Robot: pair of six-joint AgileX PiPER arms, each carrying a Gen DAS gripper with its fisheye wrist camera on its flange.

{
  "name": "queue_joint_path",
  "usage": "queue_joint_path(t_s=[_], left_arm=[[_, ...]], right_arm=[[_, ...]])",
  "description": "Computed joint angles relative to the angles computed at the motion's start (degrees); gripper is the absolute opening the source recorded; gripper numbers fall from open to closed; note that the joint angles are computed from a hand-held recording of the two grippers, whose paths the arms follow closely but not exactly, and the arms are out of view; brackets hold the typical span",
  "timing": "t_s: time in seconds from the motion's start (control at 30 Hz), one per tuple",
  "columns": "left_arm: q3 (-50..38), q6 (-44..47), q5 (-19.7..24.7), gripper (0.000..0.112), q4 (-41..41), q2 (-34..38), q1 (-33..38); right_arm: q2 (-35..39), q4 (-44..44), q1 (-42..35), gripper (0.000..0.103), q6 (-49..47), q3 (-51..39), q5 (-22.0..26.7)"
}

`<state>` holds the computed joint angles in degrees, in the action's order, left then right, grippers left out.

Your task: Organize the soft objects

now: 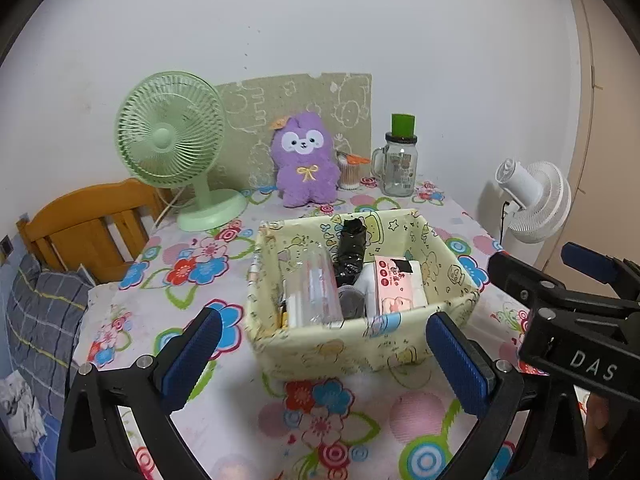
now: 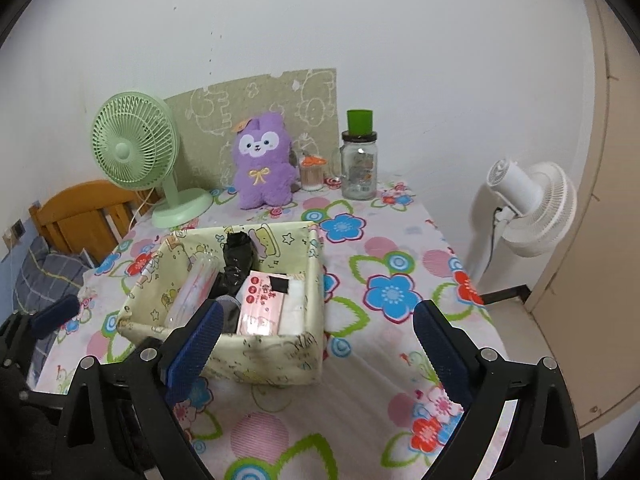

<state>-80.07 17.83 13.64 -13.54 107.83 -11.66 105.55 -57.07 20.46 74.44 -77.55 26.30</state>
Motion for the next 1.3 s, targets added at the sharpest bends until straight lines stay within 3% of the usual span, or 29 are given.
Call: queue_joint_path(t_s=[0.27,0.87,1.3], left_arm=[[9.1,3.9,-2.6,0.103,-5.0,-8.2,1.9],[25.5,41.1,-6.5,0.103,-44.2,-25.3,5.3],[27.8,45.4,-5.8,0.103,-48.7,-27.2,4.6]], right_arm=[[-8.1,-10.8,4.4,0.097,11.4,9.4,2.6],[-22.0,-18.7,16.1,0.1,23.3,22.8,17.7],[-25.4,-21.0,18.8,0.103,26.9,25.3,20.0]])
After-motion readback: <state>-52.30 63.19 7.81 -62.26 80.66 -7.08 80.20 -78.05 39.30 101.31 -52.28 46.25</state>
